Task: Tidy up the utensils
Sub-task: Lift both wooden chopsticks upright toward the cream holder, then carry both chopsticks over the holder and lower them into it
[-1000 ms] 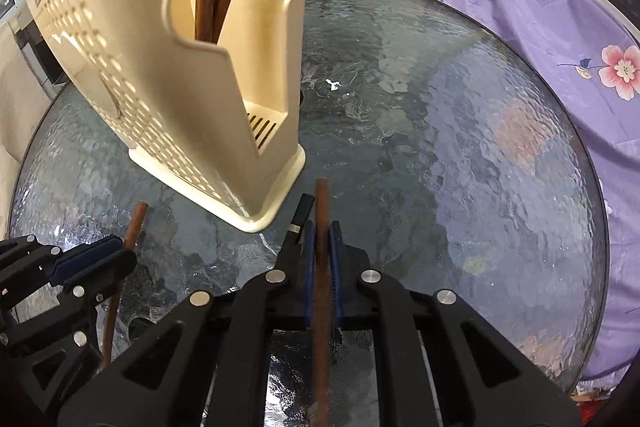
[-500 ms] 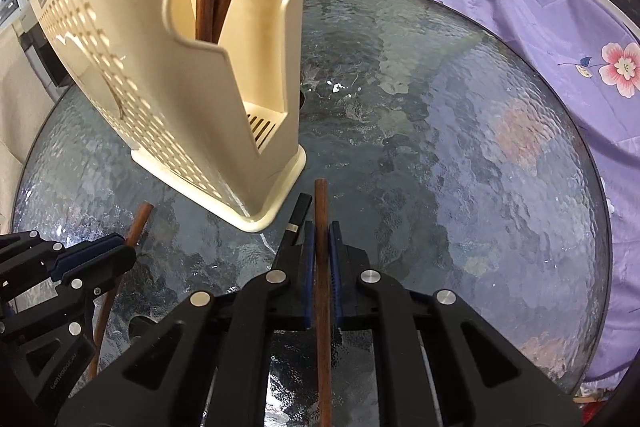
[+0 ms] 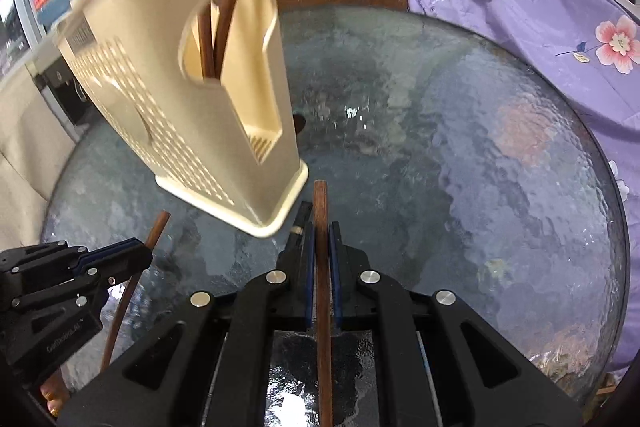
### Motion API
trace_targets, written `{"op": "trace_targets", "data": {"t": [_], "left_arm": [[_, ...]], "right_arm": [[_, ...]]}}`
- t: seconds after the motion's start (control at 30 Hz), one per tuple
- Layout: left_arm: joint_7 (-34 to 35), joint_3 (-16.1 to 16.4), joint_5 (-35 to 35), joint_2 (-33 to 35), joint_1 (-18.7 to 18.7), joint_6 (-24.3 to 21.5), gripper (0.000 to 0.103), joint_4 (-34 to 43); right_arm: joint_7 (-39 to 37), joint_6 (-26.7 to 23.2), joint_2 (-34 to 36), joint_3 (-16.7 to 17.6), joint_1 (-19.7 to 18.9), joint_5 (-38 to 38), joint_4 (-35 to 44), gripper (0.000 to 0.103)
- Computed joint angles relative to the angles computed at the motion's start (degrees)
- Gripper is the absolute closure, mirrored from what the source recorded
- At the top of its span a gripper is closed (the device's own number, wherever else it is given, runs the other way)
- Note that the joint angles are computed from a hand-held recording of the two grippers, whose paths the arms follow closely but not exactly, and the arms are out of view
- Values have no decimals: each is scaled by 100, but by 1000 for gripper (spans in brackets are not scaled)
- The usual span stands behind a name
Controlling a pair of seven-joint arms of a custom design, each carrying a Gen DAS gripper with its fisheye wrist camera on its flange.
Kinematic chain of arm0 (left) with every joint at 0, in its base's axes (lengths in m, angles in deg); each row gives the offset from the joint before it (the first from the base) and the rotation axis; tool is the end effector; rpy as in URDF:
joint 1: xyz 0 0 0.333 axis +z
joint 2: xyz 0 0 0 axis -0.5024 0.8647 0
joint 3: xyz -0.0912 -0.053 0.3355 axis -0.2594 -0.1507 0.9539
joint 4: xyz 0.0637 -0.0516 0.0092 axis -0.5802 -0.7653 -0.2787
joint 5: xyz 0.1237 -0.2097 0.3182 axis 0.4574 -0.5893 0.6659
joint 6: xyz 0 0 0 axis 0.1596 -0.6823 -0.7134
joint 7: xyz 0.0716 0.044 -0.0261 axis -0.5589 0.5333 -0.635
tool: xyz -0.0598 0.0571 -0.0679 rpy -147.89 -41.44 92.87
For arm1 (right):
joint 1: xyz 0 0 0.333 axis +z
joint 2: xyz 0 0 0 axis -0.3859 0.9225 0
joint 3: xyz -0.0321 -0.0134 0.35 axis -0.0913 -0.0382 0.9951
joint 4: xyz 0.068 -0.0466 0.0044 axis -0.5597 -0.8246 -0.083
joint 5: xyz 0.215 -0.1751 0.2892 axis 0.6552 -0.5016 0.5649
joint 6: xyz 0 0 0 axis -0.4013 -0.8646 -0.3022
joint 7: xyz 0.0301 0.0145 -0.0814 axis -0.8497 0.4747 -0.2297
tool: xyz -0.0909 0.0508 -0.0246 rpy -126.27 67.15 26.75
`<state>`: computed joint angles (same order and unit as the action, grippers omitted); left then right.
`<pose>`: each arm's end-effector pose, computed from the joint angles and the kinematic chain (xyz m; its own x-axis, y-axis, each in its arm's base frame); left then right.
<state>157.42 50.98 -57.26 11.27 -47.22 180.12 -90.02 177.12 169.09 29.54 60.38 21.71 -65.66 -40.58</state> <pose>0.4229 -0.2820 0.4277 -0.3076 -0.9334 0.1847 -0.8106 0.1554 -0.5645 0.4741 0.5314 0.4104 0.0076 -0.9917 -0.1283 -0.7682 0.0764 -0.6357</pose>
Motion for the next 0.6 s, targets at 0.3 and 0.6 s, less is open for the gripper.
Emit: {"op": "trace_targets", "data": {"t": [0.3, 0.6], "left_arm": [[1761, 1078, -2092, -938, -1344, 896, 96, -609], [1716, 1022, -2096, -1568, -1394, 1078, 96, -801]], "right_arm": [[2266, 587, -1038, -94, 139, -2199, -940, 96], [2836, 404, -1761, 550, -210, -3205, -1363, 96]]}}
